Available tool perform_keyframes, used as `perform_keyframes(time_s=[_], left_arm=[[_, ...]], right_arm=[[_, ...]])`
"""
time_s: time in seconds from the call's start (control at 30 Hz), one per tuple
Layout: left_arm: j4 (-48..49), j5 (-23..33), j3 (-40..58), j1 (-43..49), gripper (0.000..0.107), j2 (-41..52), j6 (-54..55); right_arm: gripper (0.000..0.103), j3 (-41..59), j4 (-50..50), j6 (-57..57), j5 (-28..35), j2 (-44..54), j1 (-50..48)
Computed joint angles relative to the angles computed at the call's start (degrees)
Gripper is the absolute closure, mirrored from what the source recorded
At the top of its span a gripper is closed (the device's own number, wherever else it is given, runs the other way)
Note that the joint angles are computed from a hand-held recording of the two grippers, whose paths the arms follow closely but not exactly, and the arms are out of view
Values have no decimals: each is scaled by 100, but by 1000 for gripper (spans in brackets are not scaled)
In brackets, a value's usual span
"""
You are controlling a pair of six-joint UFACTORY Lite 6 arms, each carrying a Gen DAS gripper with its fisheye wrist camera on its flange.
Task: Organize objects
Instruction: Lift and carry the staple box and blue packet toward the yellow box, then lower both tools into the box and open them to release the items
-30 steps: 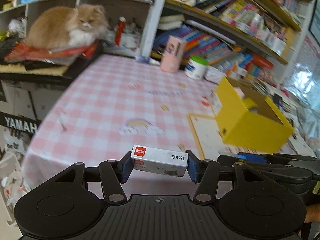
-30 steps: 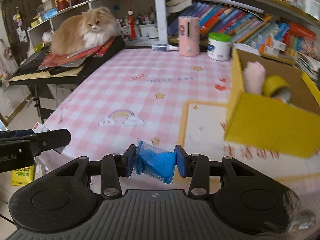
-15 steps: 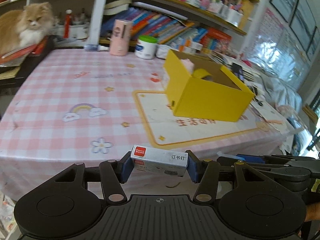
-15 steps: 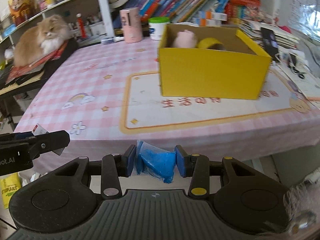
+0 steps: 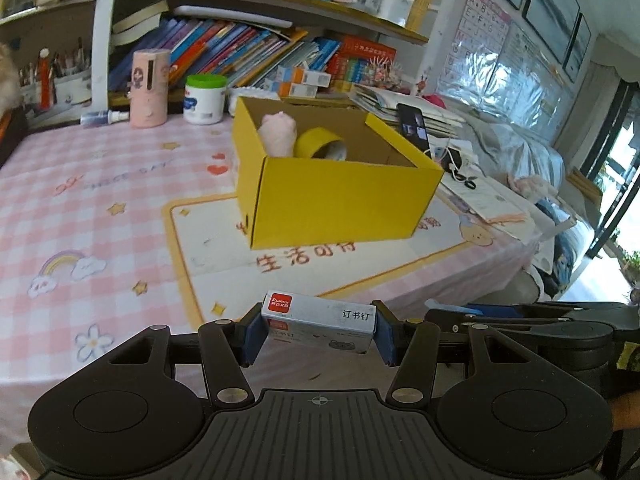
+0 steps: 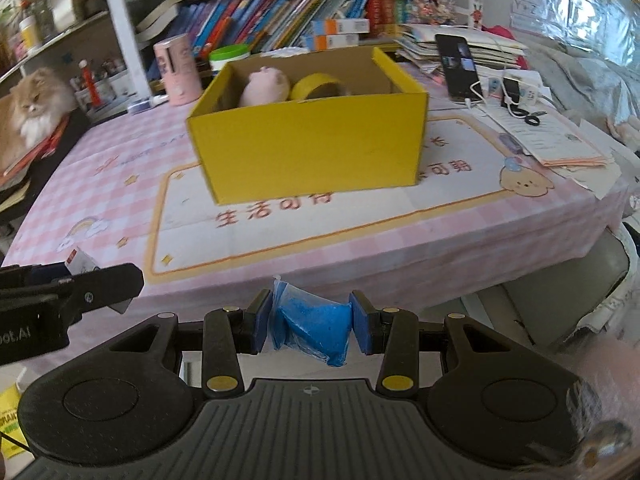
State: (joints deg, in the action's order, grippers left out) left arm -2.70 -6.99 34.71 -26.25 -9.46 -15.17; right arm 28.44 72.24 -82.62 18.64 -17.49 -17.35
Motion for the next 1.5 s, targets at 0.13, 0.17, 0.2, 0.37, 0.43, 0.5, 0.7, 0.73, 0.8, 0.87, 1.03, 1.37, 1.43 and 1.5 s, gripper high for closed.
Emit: perform_keyframes(time_s=[0.13,0.17,0.2,0.37,0.43,0.5,0.7,0.73,0.8,0.87,1.03,1.37,1.43,1.5], left_arm=[[-1384,-21,406,-90,54,427,1266],[-1735,-31,512,-117,54,538,1589],[-2039,-38,608,-145,54,632,1871],[-3242,-55,1156,-229,54,1146,3008],[-3641,-63,1383,-242,54,1345,3382],[-3884,-66,1589,-252,54,1519,3626],[-5123,-133,2425,-316,54,2080,4985],[-5281,-152,2554,-320,54,2156,5159],[-5682,-191,2908,-309,54,2371,5616],[-6221,-223,3348,-294,54,2643,6218],[-7785,-372,4532,-268,54,3413,7983],[-12096,-1024,7519,-57,54,5529,12764],[-12721,-1227,8046,-26,54,5935,13469],[-13276,-1452,8575,-13,54,6337,14090]], right_arm=[[64,530,222,-404,168,620,-196],[64,644,242,-469,206,753,-226],[64,761,257,-516,229,885,-238],[64,1357,265,-684,391,1527,-355],[64,1584,218,-686,435,1753,-380],[64,1795,170,-694,491,1953,-421],[64,2592,-107,-499,687,2627,-516],[64,2770,-147,-463,737,2762,-529],[64,3124,-228,-389,847,3008,-551],[64,3461,-245,-386,943,3237,-574],[64,4635,-332,-145,1270,3946,-592],[64,7524,-463,22,1243,5857,-185],[64,8274,-933,271,1244,6432,-51],[64,8981,-1537,668,1342,6983,60]])
